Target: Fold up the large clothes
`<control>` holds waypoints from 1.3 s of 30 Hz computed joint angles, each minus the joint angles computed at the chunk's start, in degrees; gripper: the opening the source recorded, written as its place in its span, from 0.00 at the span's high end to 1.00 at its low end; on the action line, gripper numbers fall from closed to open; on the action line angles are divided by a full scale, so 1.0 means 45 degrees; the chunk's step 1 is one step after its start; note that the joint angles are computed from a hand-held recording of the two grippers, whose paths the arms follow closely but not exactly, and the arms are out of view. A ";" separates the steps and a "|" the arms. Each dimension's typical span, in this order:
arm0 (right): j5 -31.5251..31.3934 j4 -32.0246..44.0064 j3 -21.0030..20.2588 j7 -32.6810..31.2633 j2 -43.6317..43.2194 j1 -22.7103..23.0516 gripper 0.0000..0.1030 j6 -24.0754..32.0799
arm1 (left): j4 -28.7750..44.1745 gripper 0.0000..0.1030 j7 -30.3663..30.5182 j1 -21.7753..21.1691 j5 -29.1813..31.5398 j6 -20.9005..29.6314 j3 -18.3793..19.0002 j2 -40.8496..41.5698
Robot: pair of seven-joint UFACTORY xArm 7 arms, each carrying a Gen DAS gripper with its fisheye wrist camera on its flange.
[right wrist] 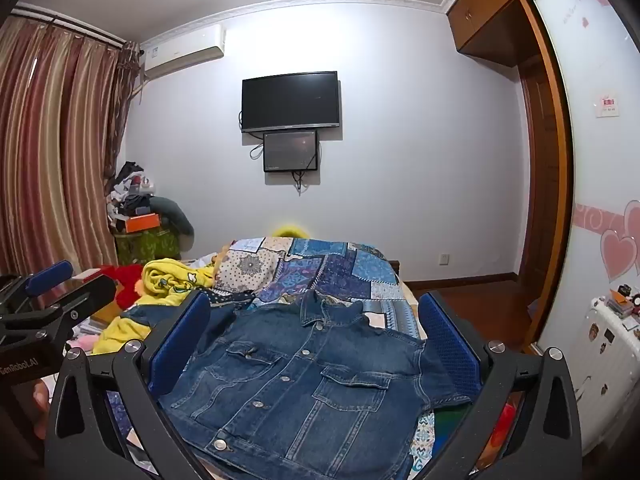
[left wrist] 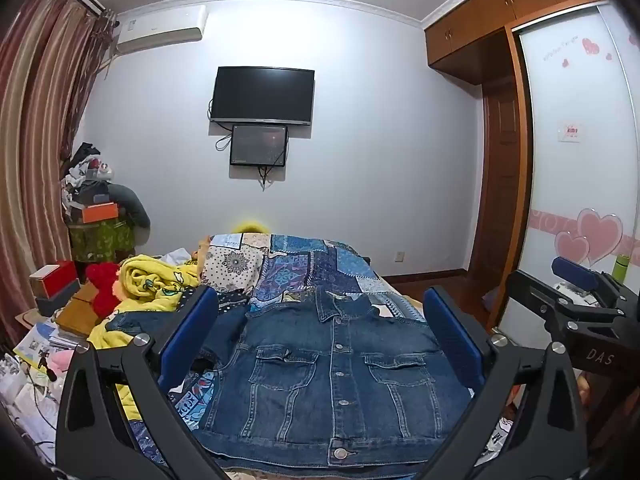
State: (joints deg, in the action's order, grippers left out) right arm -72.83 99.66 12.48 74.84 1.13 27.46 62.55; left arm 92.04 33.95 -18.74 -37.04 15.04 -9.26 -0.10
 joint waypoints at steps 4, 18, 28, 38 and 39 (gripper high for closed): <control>0.0066 -0.0048 -0.0009 0.0008 -0.0039 -0.0026 0.00 -0.0100 | -0.0019 0.00 -0.0388 0.0022 0.0449 0.0226 0.0014 -0.0038; -0.0032 -0.0166 0.0053 0.0117 -0.0104 -0.0063 0.00 -0.0080 | 0.0286 0.00 0.0189 0.0223 -0.0180 0.0377 -0.0120 0.0256; -0.0032 -0.0132 0.0117 0.0005 -0.0181 -0.0094 0.00 -0.0082 | 0.0328 0.00 -0.0167 0.0215 0.0117 0.0456 -0.0075 0.0246; -0.0049 -0.0026 0.0105 -0.0063 -0.0108 -0.0037 0.00 0.0022 | 0.0376 0.00 -0.0282 0.0222 0.0188 0.0583 -0.0065 0.0239; -0.0043 -0.0020 0.0106 -0.0059 -0.0099 -0.0032 0.00 0.0031 | 0.0371 0.00 -0.0304 0.0221 0.0202 0.0591 -0.0067 0.0232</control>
